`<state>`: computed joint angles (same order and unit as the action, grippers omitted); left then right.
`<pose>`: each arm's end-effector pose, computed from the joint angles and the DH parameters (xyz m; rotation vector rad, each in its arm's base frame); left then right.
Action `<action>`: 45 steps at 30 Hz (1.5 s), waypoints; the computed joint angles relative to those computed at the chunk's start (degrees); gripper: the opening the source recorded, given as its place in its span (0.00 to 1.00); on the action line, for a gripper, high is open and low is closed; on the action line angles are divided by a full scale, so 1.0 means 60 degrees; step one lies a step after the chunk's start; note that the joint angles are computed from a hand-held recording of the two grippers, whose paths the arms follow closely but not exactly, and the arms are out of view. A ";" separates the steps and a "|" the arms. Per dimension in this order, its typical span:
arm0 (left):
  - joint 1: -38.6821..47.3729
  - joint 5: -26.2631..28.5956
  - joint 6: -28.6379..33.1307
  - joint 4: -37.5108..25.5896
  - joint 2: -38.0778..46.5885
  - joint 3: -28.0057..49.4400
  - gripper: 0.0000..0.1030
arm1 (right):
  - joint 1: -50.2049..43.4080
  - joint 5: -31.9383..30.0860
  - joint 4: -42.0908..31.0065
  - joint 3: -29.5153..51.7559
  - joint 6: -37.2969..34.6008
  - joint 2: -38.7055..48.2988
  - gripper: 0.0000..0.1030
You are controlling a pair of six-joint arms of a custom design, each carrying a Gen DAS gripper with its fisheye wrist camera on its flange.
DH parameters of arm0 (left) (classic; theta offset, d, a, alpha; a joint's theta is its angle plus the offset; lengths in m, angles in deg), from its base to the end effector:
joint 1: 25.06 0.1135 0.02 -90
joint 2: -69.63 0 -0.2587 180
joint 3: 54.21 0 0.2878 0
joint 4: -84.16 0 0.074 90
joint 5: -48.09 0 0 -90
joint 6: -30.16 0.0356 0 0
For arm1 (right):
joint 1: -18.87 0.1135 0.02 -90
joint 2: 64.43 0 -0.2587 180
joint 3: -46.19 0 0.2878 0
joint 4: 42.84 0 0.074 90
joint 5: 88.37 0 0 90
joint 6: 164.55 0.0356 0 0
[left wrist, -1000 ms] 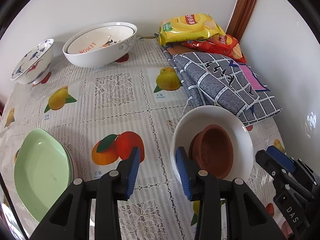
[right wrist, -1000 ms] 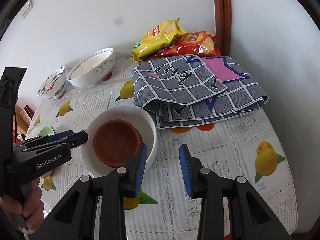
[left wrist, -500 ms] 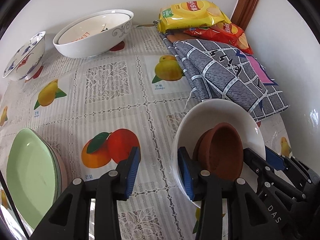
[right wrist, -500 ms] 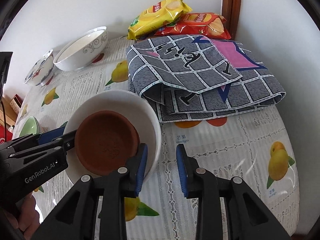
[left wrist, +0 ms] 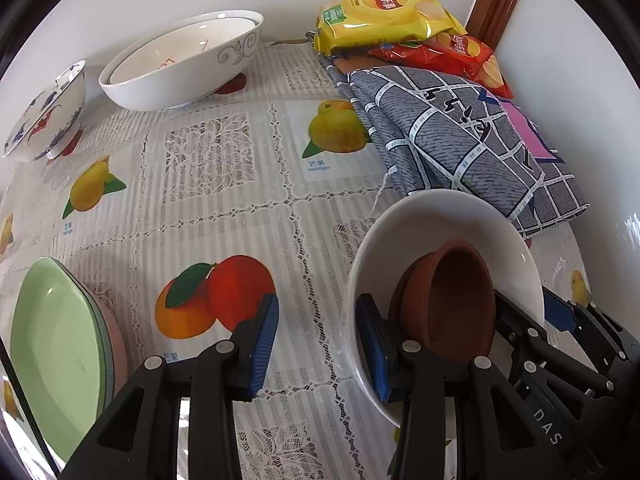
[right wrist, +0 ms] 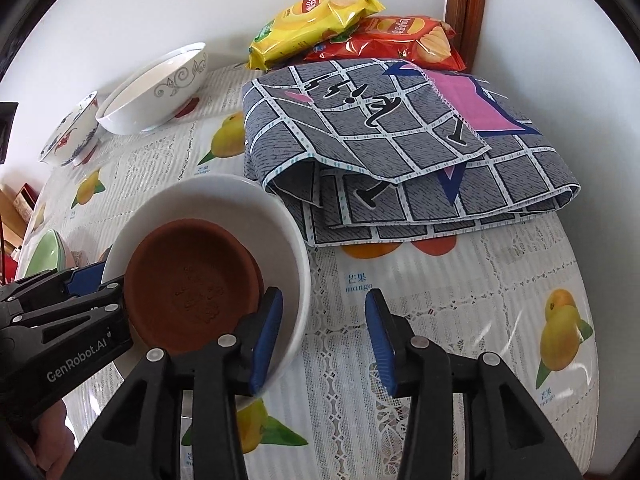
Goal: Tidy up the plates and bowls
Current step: 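Grasp the white bowl rim with both grippers and lift it, then carry the white bowl with both grippers and lower it onto the green plate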
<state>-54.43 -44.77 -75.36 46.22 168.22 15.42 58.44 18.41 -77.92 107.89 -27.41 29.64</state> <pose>0.3089 -0.1718 0.1292 0.3172 2.7279 -0.1509 0.2554 0.1978 0.1176 0.2533 2.6459 0.0787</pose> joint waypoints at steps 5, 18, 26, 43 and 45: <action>0.0100 0.0251 -0.0033 0.0349 -0.0020 -0.0181 0.35 | -0.0017 0.0020 0.0496 -0.0343 0.0065 -0.0173 0.43; 0.0240 0.1315 -0.0200 0.1171 -0.0544 -0.0915 0.11 | 0.0229 -0.0151 0.0539 -0.0126 0.0767 -0.0124 0.13; 0.0323 0.1453 -0.0109 0.1019 -0.1095 -0.1389 0.11 | 0.0666 -0.0036 0.0272 -0.0163 0.1421 -0.0284 0.13; 0.0987 0.1477 0.0376 0.0418 -0.2857 -0.2433 0.10 | 0.1795 0.0441 -0.0390 0.0375 0.2443 -0.0372 0.12; 0.1074 0.1488 0.0420 0.0310 -0.3083 -0.2495 0.10 | 0.1882 0.0494 -0.0507 0.0504 0.2452 -0.0371 0.12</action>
<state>-47.99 -35.84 -72.84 48.07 149.72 0.45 69.74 21.37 -80.96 110.91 -12.70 27.41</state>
